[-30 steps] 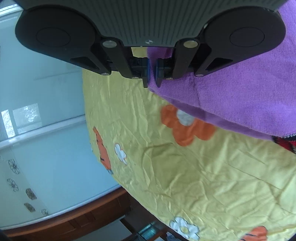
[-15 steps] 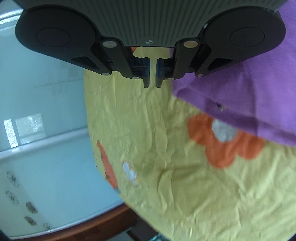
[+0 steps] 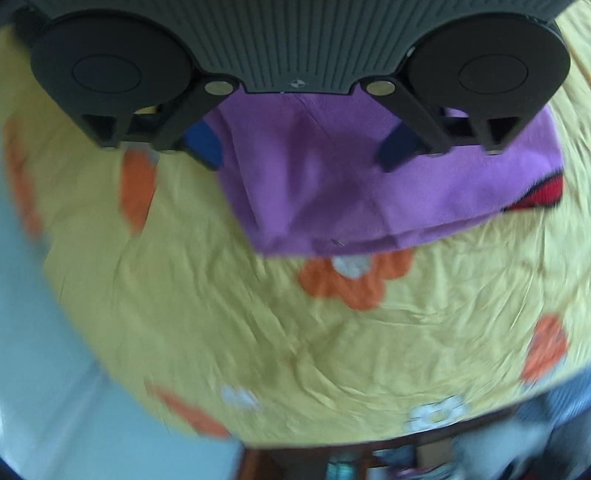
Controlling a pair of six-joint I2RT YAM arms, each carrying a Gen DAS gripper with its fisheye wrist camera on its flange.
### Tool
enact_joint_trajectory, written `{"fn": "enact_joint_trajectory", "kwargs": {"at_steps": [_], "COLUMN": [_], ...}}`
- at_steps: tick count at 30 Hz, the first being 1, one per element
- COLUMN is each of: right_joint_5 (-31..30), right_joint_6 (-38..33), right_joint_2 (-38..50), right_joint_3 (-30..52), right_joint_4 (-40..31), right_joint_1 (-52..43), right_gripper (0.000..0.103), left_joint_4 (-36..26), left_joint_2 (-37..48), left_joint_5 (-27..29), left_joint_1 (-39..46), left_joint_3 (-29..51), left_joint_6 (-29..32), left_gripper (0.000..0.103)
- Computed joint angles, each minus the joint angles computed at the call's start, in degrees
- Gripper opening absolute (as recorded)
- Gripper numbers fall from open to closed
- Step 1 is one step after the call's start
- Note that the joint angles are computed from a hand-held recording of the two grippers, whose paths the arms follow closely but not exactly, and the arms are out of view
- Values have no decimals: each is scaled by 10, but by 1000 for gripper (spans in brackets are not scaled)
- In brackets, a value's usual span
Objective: Fold small clothes
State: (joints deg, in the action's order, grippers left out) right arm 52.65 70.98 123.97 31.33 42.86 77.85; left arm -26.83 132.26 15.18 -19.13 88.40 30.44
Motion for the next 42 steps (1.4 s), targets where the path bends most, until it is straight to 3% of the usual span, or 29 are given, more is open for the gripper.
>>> {"fn": "enact_joint_trajectory", "kwargs": {"at_steps": [2, 4, 7, 8, 9, 11, 13, 14, 15, 16, 18, 22, 26, 28, 29, 31, 32, 33, 34, 36, 39, 42], "right_joint_5": [-1, 8, 11, 11, 6, -2, -35, -41, -45, -45, -41, -2, 27, 4, -37, -36, -42, -38, -30, -64, -179, -297], "right_joint_6": [5, 15, 1, -4, -7, 5, -3, -8, -10, -11, -20, -18, 21, 52, 43, 53, 50, 43, 28, -39, -98, -119], "right_joint_2": [15, 23, 37, 39, 39, 37, 42, 47, 48, 49, 58, 38, 18, 19, 20, 29, 21, 11, 8, 25, 74, 111], "right_joint_3": [-6, -7, -11, -11, -7, 7, 11, 12, 16, 19, 2, -14, -21, -10, -10, -27, -41, -56, -74, -113, -126, -94], "right_joint_4": [34, 49, 94, 101, 95, 56, 56, 62, 55, 47, 99, 100, 57, 2, -6, 33, 55, 74, 115, 261, 415, 452], "right_joint_1": [-1, 5, 13, 16, 14, 2, -19, -25, -29, -31, -30, -13, 0, -7, -19, -15, -18, -24, -30, -74, -182, -279], "right_gripper": [101, 101, 98, 88, 76, 63, 62, 56, 29, 13, 10, 8, 7, 7, 7, 11, 20, 41, 52, 57, 57, 57], "left_joint_4": [46, 66, 70, 62, 56, 37, 22, 7, -4, -15, -33, -30, -16, 10, -4, 12, 37, 56, 68, 112, 96, 92], "left_joint_2": [-1, 5, 9, 8, 5, 16, 22, 30, 30, 36, 43, 41, 62, 69, 81, 75, 56, 35, 14, -32, -73, -112], "left_joint_5": [-50, -65, -56, -48, -44, -35, -14, 7, 37, 66, 128, 169, 188, 190, 202, 217, 210, 206, 203, 213, 233, 231], "left_joint_1": [-26, -35, -37, -34, -32, -32, -26, -17, -7, 4, 25, 25, 7, -2, -3, 4, 11, 21, 34, 71, 133, 187], "left_joint_3": [-32, -38, -34, -27, -25, -4, 9, 25, 32, 46, 68, 86, 96, 85, 98, 81, 53, 27, 1, -71, -127, -198], "left_joint_6": [3, -4, -7, -9, -8, -18, -33, -45, -58, -75, -112, -149, -174, -196, -196, -206, -209, -204, -193, -176, -113, -58], "left_gripper": [67, 63, 17, 10, 9, 8, 7, 6, 5, 5, 4, 0, 0, 0, 0, 10, 18, 40, 70, 97, 97, 98]}}
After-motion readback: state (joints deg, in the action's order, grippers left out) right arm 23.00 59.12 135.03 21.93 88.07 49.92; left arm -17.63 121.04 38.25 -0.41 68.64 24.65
